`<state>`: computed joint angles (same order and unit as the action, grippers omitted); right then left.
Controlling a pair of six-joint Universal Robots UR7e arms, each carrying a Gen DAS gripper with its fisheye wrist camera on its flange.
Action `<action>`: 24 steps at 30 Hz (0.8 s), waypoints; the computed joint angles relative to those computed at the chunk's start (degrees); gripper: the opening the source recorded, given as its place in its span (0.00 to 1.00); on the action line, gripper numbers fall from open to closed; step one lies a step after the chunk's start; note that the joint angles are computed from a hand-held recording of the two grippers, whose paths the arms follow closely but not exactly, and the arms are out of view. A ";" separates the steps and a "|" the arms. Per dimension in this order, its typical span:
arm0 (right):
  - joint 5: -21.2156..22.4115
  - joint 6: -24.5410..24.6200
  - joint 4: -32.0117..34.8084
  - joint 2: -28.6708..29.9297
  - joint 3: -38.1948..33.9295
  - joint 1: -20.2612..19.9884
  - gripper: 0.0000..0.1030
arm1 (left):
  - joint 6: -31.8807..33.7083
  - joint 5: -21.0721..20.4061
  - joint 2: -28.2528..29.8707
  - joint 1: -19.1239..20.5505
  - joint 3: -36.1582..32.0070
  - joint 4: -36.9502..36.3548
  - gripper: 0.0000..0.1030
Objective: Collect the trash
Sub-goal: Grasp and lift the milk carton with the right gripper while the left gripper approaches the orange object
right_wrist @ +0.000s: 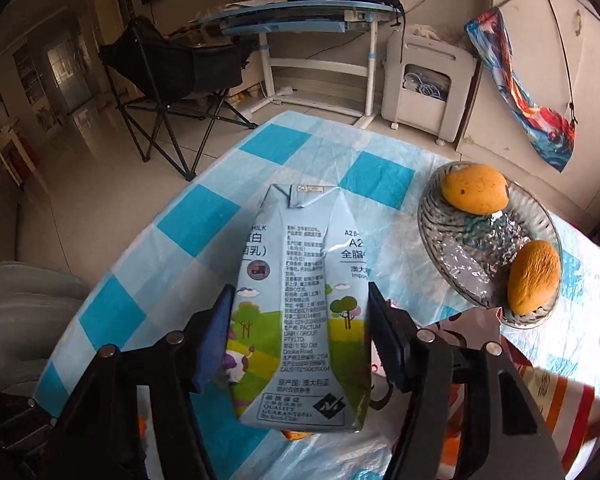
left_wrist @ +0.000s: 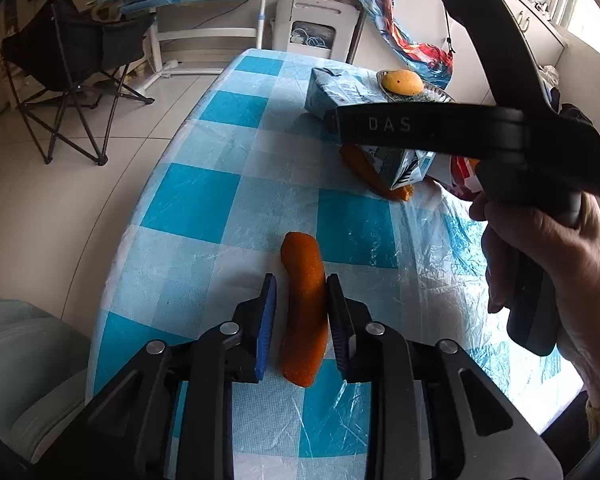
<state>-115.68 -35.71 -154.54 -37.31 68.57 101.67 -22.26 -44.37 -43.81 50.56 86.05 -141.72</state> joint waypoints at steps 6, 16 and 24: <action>3.07 -4.59 -8.07 -7.61 12.54 2.10 0.59 | -1.76 -0.68 -1.79 0.12 2.02 -0.53 0.21; 3.92 4.08 -3.21 -23.89 29.60 -1.03 0.59 | -1.08 -1.21 -3.76 -1.25 6.64 -3.53 0.21; 0.33 6.53 -6.75 -25.00 33.99 -1.69 0.61 | -2.24 -0.53 -5.75 -3.17 11.31 -5.87 0.38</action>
<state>-115.35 -29.18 -161.29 -62.31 102.56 99.98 -24.50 -44.90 -49.57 47.39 97.37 -147.60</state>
